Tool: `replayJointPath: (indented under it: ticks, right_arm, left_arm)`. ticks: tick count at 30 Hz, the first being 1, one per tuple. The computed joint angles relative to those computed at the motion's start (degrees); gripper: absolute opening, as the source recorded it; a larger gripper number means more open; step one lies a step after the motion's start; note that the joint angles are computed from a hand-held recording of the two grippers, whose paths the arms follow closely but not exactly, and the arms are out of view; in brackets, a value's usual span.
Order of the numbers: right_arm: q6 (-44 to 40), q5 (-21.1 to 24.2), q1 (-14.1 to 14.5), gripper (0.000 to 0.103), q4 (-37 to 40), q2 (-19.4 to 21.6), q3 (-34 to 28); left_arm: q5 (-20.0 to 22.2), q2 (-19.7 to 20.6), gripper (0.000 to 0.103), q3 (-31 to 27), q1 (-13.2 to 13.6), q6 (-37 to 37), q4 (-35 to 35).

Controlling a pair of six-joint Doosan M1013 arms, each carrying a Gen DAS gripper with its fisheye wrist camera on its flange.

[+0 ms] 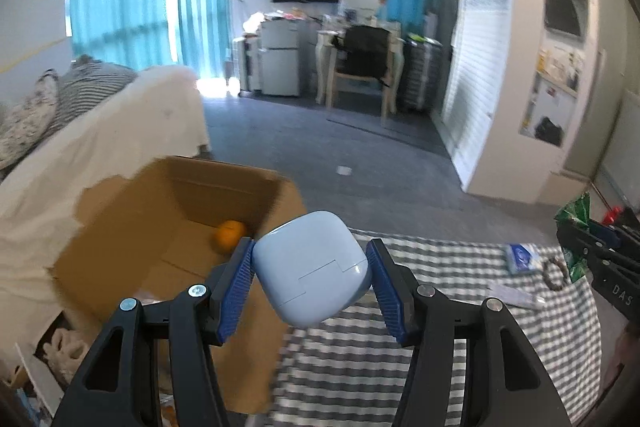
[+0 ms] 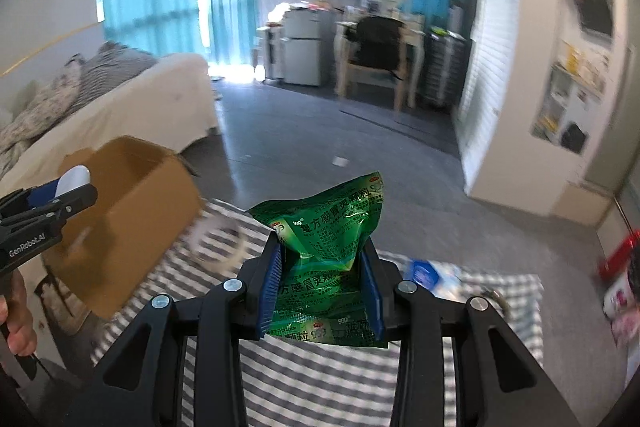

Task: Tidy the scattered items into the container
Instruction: 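Carry the blue case and green bag toward the cardboard box with both tools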

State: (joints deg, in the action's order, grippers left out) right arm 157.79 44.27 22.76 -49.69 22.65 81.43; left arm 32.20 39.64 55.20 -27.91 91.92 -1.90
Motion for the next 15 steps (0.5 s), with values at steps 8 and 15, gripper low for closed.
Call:
replayJointPath:
  ticks: [8,15]
  right_arm:
    - [-11.26,-4.11,1.50,0.036,4.93,6.29,-10.19]
    - [-20.00,-6.08,2.25,0.036,10.76,10.65,-16.91]
  left_arm:
    - [0.32,0.35,0.058,-0.54,2.96,-9.78,8.90]
    - [3.11,2.09,0.058,-2.79,4.88,-14.89,13.47]
